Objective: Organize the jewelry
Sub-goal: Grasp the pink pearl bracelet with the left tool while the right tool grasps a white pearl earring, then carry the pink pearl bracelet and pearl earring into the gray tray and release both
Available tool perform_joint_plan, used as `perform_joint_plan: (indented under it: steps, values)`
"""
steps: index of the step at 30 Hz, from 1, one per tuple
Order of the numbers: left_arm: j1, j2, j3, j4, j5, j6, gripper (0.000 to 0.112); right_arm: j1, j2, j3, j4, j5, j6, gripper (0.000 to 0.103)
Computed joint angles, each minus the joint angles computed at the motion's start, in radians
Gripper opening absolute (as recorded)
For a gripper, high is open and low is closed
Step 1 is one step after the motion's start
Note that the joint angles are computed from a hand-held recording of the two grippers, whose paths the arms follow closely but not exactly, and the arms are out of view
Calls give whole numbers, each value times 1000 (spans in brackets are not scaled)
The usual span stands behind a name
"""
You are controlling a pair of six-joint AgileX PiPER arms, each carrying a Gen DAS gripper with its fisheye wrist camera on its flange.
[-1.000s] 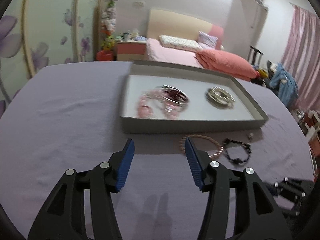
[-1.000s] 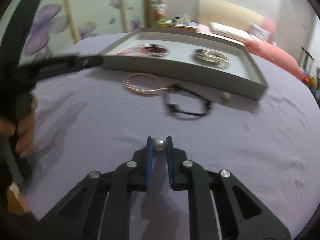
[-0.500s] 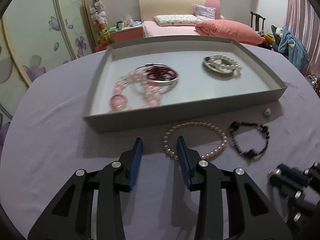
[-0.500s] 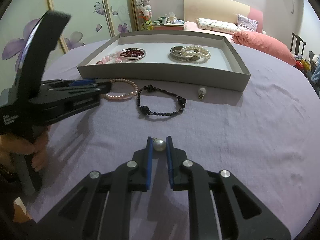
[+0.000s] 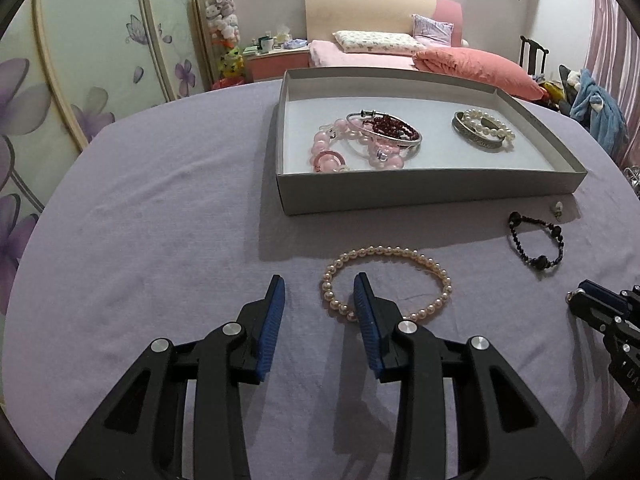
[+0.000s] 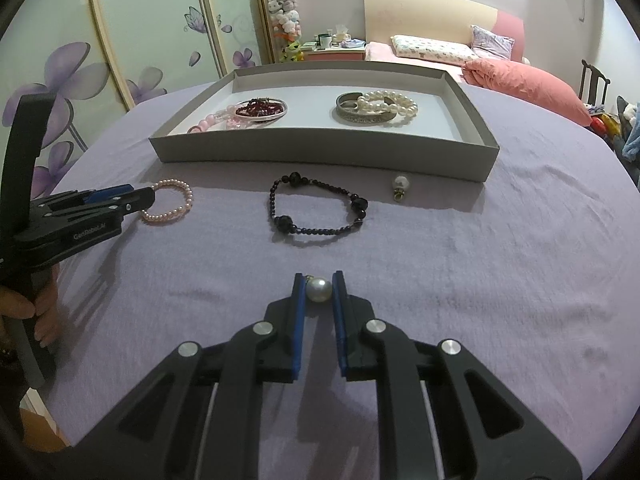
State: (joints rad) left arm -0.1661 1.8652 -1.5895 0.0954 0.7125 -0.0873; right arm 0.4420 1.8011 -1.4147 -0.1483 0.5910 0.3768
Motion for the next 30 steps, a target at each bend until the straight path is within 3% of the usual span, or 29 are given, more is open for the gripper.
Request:
perform_joint_plan:
  steps: [2,4,7,15,22,30]
  values:
    - [-1,-3,7,-6,-6,8,35,0,0,0,-1,0,0,14]
    - [-2,-9,16,-12,-12,18,18,1,1,-1,-6,2,2,14]
    - [-3,-14,23,-15,-15,22,7,1,1,1,-6,-1,4,14]
    - [35,-46,63,-125,-39,94,6,-18,-23,29,-4,-39,49,14]
    - [70,-114,126,-279,-119,187,6,-28,-62,46,-23,-85,86,14]
    - [63,-174,188,-337,-193,227,6,-19,-69,32,-42,-112,114,14]
